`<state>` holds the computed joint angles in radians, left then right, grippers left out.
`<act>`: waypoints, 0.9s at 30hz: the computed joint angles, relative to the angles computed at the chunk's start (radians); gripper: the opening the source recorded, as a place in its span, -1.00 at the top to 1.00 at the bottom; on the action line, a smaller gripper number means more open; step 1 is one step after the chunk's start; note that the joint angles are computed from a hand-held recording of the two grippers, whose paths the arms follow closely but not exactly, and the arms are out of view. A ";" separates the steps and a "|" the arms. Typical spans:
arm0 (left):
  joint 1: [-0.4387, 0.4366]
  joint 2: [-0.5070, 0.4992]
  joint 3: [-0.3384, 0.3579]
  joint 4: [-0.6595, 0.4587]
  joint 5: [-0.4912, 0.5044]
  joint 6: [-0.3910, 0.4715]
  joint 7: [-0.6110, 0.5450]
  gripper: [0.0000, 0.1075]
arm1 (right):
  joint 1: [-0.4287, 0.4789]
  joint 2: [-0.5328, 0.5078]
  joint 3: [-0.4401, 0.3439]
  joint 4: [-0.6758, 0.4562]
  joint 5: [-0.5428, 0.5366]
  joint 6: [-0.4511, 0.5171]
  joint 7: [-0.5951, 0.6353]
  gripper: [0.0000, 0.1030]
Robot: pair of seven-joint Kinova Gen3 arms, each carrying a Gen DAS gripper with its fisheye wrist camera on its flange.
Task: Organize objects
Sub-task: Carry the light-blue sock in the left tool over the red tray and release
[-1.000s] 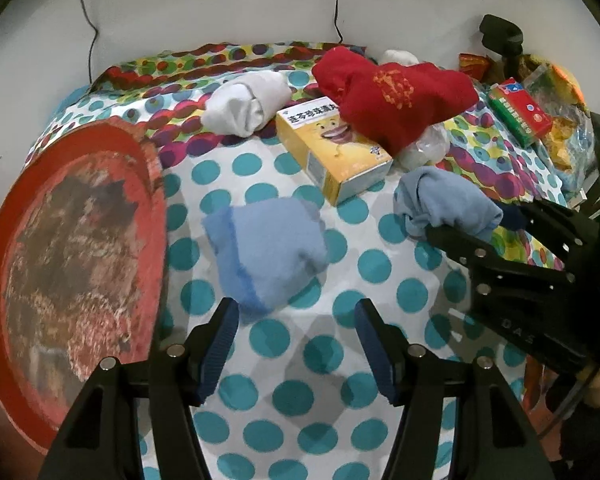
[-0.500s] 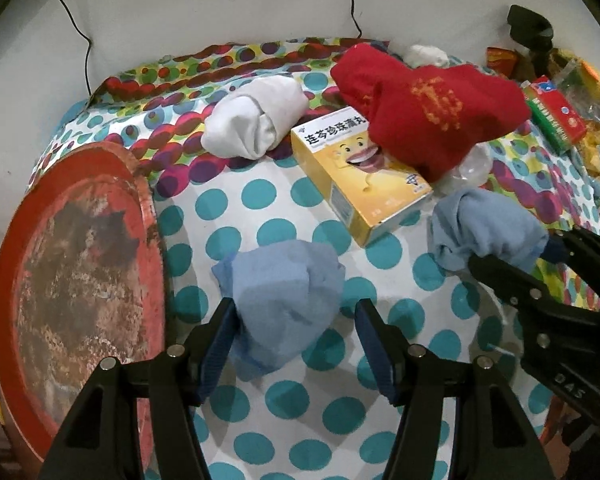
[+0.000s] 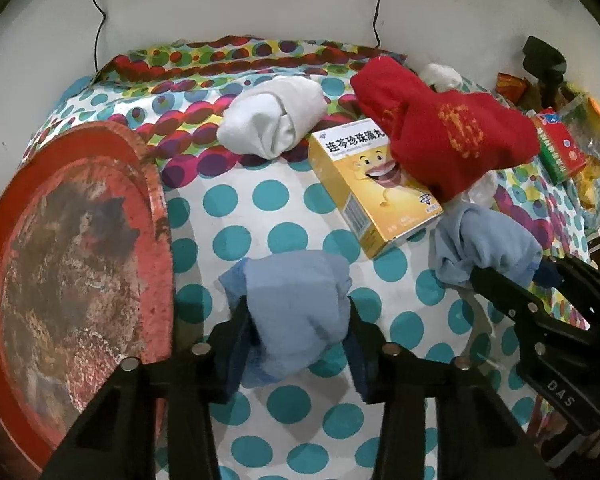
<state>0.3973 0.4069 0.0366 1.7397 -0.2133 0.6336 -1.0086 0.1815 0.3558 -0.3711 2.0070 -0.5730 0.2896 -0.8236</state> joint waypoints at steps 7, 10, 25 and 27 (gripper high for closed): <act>0.026 -0.034 0.000 0.014 -0.024 0.005 0.023 0.25 | 0.000 -0.023 0.006 0.006 -0.027 0.022 0.015 0.37; 0.032 -0.054 0.002 0.023 -0.033 0.004 0.037 0.25 | -0.009 -0.038 0.014 0.012 -0.041 0.023 0.022 0.37; 0.002 -0.177 0.012 0.078 -0.098 0.037 0.100 0.25 | -0.077 -0.116 0.089 0.037 -0.099 0.047 0.060 0.37; -0.006 -0.195 0.012 0.085 -0.121 0.048 0.113 0.25 | -0.092 -0.124 0.102 0.039 -0.097 0.047 0.056 0.37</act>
